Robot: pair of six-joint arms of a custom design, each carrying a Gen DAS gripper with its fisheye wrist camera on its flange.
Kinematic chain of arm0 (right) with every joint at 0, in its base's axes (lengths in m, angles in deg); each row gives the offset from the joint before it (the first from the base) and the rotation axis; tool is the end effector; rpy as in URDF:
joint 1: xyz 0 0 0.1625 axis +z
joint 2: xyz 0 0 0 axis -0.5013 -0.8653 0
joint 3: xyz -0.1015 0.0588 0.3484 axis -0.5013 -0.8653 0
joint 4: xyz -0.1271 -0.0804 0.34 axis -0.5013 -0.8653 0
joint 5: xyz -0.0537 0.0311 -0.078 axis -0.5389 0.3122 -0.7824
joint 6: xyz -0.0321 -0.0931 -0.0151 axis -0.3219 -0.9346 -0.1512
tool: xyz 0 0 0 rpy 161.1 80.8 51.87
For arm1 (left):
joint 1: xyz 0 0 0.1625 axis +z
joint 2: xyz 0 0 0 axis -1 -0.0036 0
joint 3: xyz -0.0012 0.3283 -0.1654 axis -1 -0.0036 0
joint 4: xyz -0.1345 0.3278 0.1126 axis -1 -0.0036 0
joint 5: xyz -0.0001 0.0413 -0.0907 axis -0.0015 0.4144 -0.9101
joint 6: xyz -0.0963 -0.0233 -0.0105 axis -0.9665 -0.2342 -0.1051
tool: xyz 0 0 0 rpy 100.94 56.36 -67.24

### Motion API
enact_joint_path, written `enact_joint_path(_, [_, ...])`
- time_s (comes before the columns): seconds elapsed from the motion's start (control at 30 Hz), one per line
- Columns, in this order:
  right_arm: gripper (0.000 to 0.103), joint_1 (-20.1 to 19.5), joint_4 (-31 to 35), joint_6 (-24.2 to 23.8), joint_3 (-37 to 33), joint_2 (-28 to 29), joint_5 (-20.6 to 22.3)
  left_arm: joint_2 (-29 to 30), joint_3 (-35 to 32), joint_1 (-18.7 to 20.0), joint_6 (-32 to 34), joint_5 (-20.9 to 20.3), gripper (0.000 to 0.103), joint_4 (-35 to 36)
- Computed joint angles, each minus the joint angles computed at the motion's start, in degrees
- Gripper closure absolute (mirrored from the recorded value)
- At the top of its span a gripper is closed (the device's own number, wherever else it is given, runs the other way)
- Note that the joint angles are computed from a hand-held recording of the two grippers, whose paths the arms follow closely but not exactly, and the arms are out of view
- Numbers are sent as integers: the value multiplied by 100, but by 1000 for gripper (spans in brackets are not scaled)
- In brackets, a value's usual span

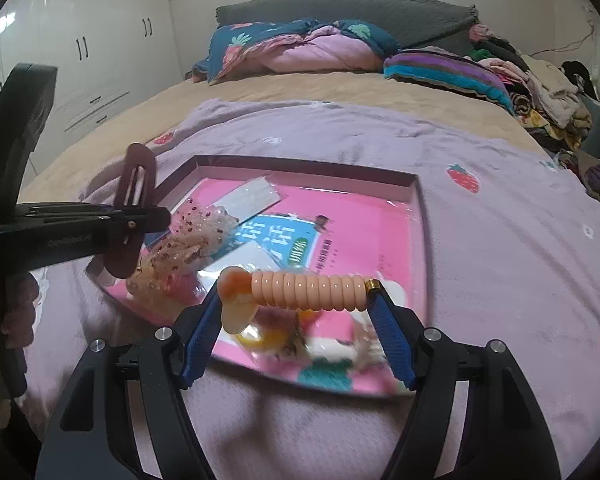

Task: Organize jewelry
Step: 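Lower the hair clip with the left tool into the box while the right tool drops the coiled tie there, then open both tools and withdraw them from the box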

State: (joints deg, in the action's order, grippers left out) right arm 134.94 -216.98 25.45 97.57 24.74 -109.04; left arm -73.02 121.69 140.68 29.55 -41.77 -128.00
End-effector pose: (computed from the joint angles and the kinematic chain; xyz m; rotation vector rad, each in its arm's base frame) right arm 0.2384 -0.5910 0.1966 0.5241 -2.3340 0.8819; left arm -0.2778 -0.6403 0.1992 0.7103 2.5257 -0.5832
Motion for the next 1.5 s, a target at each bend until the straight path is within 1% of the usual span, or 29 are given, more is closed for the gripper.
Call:
enact_joint_path(0.1, [31,20,144,-8,-240,197,2,61,-88,38,-12,20,98,41])
enact_joint_path(0.13, [27,27,183,-17,-278,230,13,69,-101,45,-5,26,97,38])
enact_joint_path(0.17, [20,42,193,-60,-332,291,7,64,-95,47,-1,40,97,38])
enact_joint_path(0.23, [12,89,36,-166,-341,363,-99,35,-57,45,-2,64,93,17])
enact_joint_path(0.27, [11,111,-70,-243,-308,371,-115,10,-31,41,-13,68,92,14])
enact_joint_path(0.3, [11,124,-115,-288,-266,353,-100,-25,16,32,-20,80,88,-17])
enact_joint_path(0.37, [7,160,-260,-347,-126,286,-120,-86,83,22,-33,95,83,-58])
enact_joint_path(0.5, [6,224,-580,-301,308,20,-120,-305,314,-61,-64,79,69,-199])
enact_joint_path(0.57, [5,249,-694,-218,535,-143,-84,-439,467,-115,-83,71,65,-272])
enact_joint_path(0.6, [5,262,-772,-168,678,-244,-66,-528,569,-150,-94,71,60,-313])
enact_joint_path(0.63, [4,277,-839,-114,815,-343,-62,-601,660,-181,-105,76,52,-352])
enact_joint_path(0.7, [4,302,-958,-30,1043,-507,-56,-756,853,-243,-155,90,46,-426])
enact_joint_path(0.77, [4,324,-1095,54,1271,-666,-58,-948,1093,-320,-231,82,44,-508])
enact_joint_path(0.83, [4,352,-1230,106,1482,-827,-97,-1098,1295,-397,-279,116,36,-555])
enact_joint_path(0.97, [4,403,-1443,231,1779,-1073,-110,-1383,1682,-531,-357,126,29,-712])
enact_joint_path(1.03, [4,430,-1538,326,1946,-1212,-72,-1529,1909,-598,-378,140,19,-831])
enact_joint_path(1.1, [4,443,-1613,395,2103,-1329,-29,-1645,2120,-669,-397,184,14,-944])
enact_joint_path(1.2, [4,504,-1744,403,2317,-1445,-105,-1831,2453,-766,-439,189,10,-1079])
enact_joint_path(1.37, [4,607,-1963,354,2572,-1524,-303,-2075,2926,-845,-506,174,10,-1313])
enact_joint_path(1.5, [4,673,-2111,384,2777,-1580,-413,-2208,3232,-912,-558,338,10,-1443])
